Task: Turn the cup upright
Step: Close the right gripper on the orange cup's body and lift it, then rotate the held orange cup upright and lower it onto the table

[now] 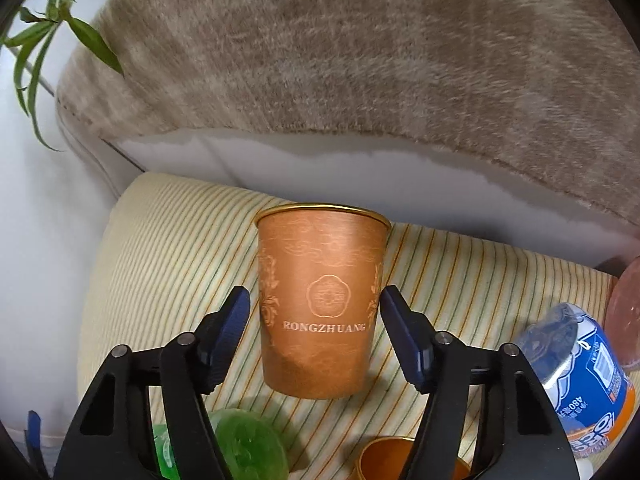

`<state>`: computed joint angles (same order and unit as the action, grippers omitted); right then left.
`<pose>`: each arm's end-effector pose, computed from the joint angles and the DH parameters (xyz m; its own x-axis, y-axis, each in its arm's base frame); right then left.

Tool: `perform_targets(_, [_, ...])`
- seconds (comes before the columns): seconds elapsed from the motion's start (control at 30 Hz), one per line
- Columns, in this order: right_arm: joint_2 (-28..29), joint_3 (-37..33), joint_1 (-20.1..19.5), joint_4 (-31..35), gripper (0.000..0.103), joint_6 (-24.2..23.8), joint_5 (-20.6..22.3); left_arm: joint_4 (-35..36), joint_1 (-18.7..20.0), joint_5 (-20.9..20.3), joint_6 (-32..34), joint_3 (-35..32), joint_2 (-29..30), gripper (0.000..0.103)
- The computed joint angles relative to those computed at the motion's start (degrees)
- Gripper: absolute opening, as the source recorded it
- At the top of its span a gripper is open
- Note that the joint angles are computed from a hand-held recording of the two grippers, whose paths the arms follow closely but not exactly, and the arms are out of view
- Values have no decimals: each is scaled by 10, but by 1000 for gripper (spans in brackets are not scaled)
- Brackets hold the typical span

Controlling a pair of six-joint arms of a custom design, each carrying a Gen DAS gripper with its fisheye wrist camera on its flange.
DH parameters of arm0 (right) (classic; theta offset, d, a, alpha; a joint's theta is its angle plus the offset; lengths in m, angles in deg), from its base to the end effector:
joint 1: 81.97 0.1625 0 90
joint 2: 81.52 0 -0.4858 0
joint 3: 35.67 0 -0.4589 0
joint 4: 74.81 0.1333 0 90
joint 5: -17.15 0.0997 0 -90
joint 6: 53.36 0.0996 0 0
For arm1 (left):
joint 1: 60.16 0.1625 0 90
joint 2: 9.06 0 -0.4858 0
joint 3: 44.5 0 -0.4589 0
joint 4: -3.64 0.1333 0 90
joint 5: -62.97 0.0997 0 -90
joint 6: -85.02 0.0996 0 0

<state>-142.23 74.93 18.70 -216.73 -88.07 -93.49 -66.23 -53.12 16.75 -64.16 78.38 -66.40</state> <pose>0.2143 -0.6071 0.1456 -0.6525 -0.6916 0.3098 -0.6771 0.7156 0.1715 -0.3603 -0.2482 0.0489 -0.5504 -0.6927 -0.4660 0.2411 0.4025 -0.8831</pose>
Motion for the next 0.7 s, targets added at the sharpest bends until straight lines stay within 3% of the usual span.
perform_targets(0.23, [11,9,5,-21,61,2,2,8,0,-5,-5,-4,4,103])
perform_targets(0.7, [-88,38,3,12,61,-10,95,16,-12,9,4,-23,18,103])
